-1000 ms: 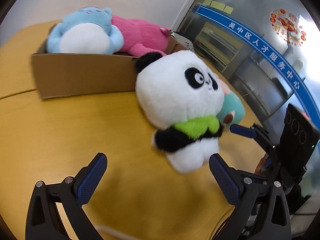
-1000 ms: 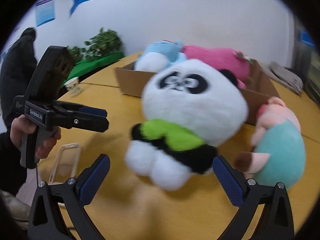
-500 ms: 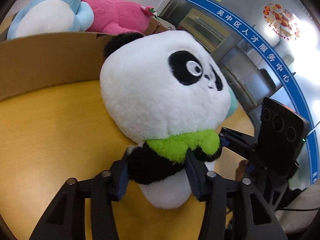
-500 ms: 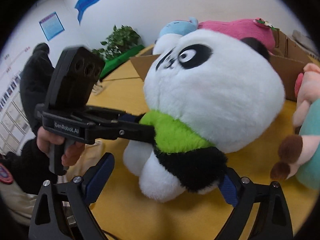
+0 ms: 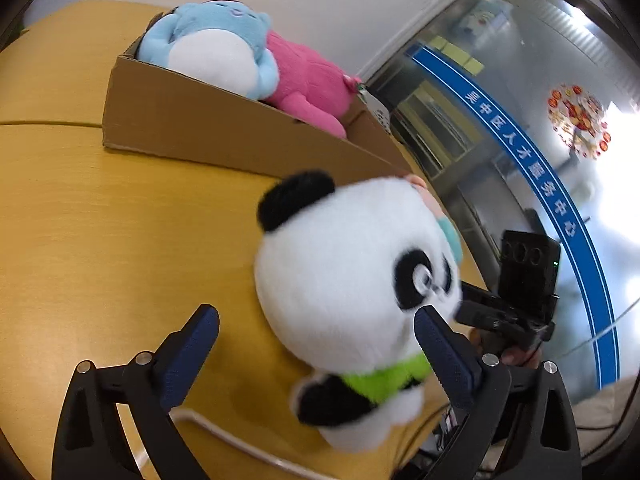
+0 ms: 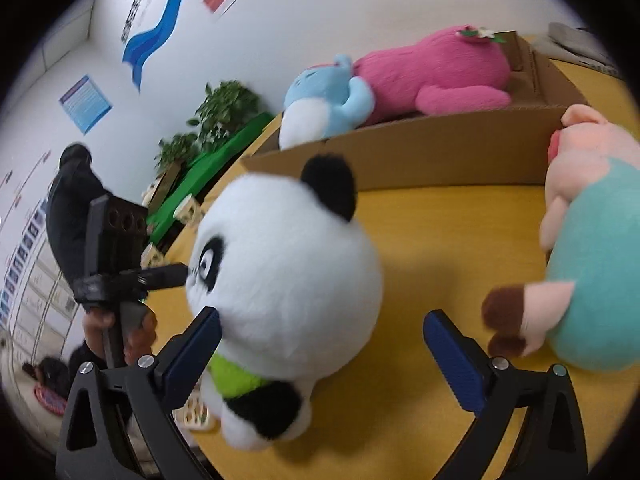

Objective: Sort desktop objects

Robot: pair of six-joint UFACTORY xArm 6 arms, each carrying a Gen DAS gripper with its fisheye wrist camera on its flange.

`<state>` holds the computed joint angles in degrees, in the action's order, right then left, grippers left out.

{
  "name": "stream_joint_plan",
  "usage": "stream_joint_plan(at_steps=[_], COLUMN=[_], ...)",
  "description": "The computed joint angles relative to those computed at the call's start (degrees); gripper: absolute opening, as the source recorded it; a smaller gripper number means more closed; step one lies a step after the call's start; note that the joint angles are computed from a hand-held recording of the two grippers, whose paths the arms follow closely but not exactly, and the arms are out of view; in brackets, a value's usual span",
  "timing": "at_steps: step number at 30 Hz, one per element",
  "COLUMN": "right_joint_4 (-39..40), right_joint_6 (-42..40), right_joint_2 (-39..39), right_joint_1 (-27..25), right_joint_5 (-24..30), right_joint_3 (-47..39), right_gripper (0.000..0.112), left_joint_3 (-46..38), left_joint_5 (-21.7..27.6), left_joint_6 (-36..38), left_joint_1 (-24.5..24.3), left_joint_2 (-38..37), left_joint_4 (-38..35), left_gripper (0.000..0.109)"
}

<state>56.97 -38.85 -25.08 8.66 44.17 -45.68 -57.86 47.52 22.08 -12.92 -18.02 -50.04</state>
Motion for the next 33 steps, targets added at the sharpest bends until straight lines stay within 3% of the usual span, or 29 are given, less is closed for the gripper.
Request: stream_joint_plan(at_steps=[2,4,6,8,13,15,16,19,22,24,25,29,33], right_joint_4=[3.2,4.5,7.7,8.1,-3.9,-7.6,-7.3,-7.0,-4.9,-6.3,-6.4,-2.5,-0.6], right_joint_6=[-2.4,-2.4,-3.8,-3.7,1.9,2.8,1.5,1.4,2.4,3.8,4.3,3.2,0.9], right_joint_2=[2.6,4.5,3.9,2.9,0.3,-0.8,-0.5,2.5,4.4,3.4,3.3,4.5,6.6], right_joint_1=[0.3,0.5,0.5,1.5,6.3,7.6,7.7,5.8,2.6,1.2,0.2,-2.7,-3.3], right_joint_5=[0.3,0.8,0.1,-2.5,-12.6,-15.5,-15.3,-10.6,-7.0,-7.0,-6.2,-2.1,0.1], right_joint_3=[-1.2,-1.6,-0.5,0.2,0.9,1.3,0.7,-2.2,-3.9,-3.2,-3.4,-5.5,-7.4], right_gripper=[0.099,0.09,0.081,0.075,0.07,0.065,0.065,0.065,0.073,0.08,0.08,0.081,0.076], left_joint_3=[-2.1,-3.8,-4.3,-4.6,-5.6,-6.1,-6.5,-7.7,-8.7,-7.2,-6.1,-7.6,-12.5], left_joint_5=[1.2,4.0,5.8,5.9,4.5,5.6,6.4,4.5,3.6,-2.0,-4.4,-3.8,4.2], left_joint_6=[2.9,6.0,9.0,10.4,9.4,10.9,12.4,13.9,9.8,4.8,3.3,1.6,0.3], left_joint_1=[0.8,1.8,2.0,1.8,-0.3,0.0,0.1,-1.3,-0.2,-0.7,-0.7,0.7,1.2], left_joint_2=[3.4,6.0,7.0,7.0,6.3,5.9,5.8,6.4,8.4,7.4,6.8,9.5,15.9], left_joint_4=[-4.5,-9.5,-13.2,-14.8,-11.9,-13.8,-15.8,-14.9,-13.9,-9.3,-8.6,-7.8,-7.8], left_gripper=[0.102,0.1,0.078,0.069,0.043,0.005,0.005,0.009,0.034,0.095,0.102,0.102,0.103])
